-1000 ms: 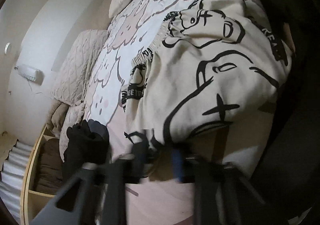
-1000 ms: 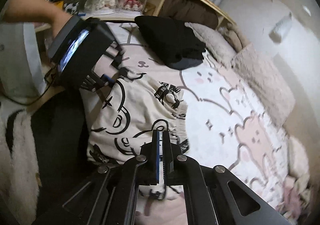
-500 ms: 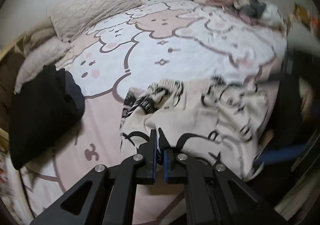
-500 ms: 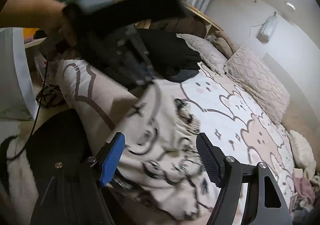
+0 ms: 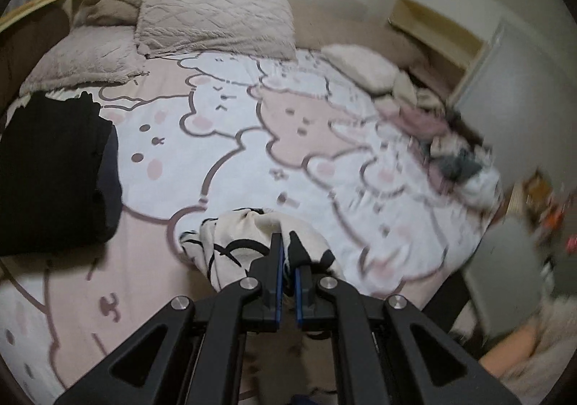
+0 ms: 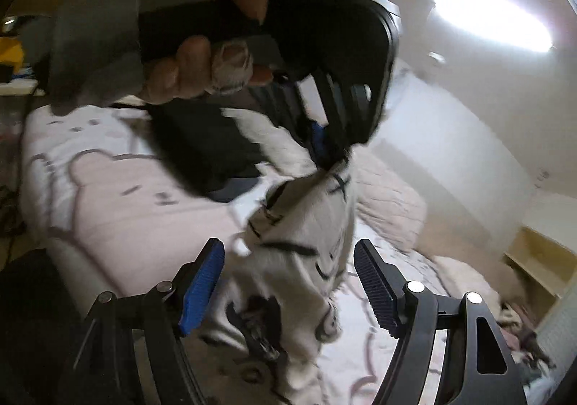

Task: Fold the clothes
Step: 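Raise the cream pants with the left tool so they hang lengthwise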

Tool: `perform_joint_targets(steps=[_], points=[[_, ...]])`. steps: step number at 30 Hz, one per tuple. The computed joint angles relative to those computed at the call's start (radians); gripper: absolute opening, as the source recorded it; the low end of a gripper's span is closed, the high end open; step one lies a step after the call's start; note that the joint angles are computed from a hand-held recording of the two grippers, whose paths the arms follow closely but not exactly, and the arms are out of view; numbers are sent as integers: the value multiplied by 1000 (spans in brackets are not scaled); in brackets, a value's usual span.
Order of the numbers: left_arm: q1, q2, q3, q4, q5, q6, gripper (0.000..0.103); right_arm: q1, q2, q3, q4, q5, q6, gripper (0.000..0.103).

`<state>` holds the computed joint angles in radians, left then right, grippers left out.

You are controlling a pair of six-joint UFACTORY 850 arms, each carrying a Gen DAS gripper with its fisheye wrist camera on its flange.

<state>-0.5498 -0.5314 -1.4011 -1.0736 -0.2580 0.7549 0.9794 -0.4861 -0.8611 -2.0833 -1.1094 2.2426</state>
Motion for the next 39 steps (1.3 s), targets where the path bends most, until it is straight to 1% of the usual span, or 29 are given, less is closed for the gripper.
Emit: perform_joint_targets(steps=[2, 4, 6, 9, 12, 13, 14, 16, 17, 20, 21, 24, 25, 26, 28, 29, 30, 31, 32, 34, 36, 39], points=[[-7, -12, -33, -13, 7, -55, 5, -14, -1, -6, 27, -20, 11, 74], [-17, -21, -61, -21, 29, -77, 5, -26, -2, -8, 38, -34, 23, 74], [-25, -28, -86, -45, 38, -79, 5, -33, -4, -10, 44, -48, 25, 74], [-39, -34, -117, -75, 73, -79, 5, -47, -18, -30, 72, -85, 23, 75], [-49, -32, -140, -91, 111, -88, 5, -59, -24, -25, 65, -157, 96, 75], [-48, -30, -147, -120, 111, -66, 5, -67, -23, -25, 60, -175, 120, 75], [-47, -29, -153, -154, 107, -39, 5, -75, -23, -28, 49, -172, 141, 75], [-44, -32, -174, -151, 78, -54, 5, -96, -5, -22, 29, -146, 171, 75], [-41, -37, -189, -123, 61, -95, 5, -106, -1, -20, 13, -152, 191, 75], [-33, -61, -242, -65, -2, -213, 5, -104, -23, -31, 21, -267, 176, 75], [-30, -71, -262, -56, -26, -245, 5, -99, -44, -45, 20, -336, 146, 75], [-21, -102, -321, -44, -95, -330, 5, -93, -80, -72, 30, -451, 104, 75], [-21, -108, -335, -48, -107, -344, 5, -94, -88, -84, 46, -468, 95, 77], [-22, -114, -347, -52, -116, -354, 5, -95, -94, -91, 55, -472, 88, 80], [-26, -125, -373, -52, -129, -377, 5, -97, -112, -97, 54, -505, 72, 81], [-27, -129, -382, -47, -132, -386, 5, -95, -127, -97, 51, -542, 69, 83], [-28, -132, -390, -50, -139, -389, 5, -94, -149, -104, 50, -580, 75, 86], [-29, -134, -398, -54, -146, -389, 5, -93, -165, -108, 51, -614, 80, 96], [-30, -137, -404, -58, -153, -389, 5, -94, -186, -125, 49, -646, 66, 99], [-35, -143, -416, -66, -166, -388, 5, -101, -227, -163, 38, -698, 29, 99], [-40, -151, -429, -68, -181, -392, 5, -114, -252, -202, 29, -720, 1, 100], [-45, -158, -438, -64, -195, -405, 5, -145, -278, -259, 61, -753, -47, 100]])
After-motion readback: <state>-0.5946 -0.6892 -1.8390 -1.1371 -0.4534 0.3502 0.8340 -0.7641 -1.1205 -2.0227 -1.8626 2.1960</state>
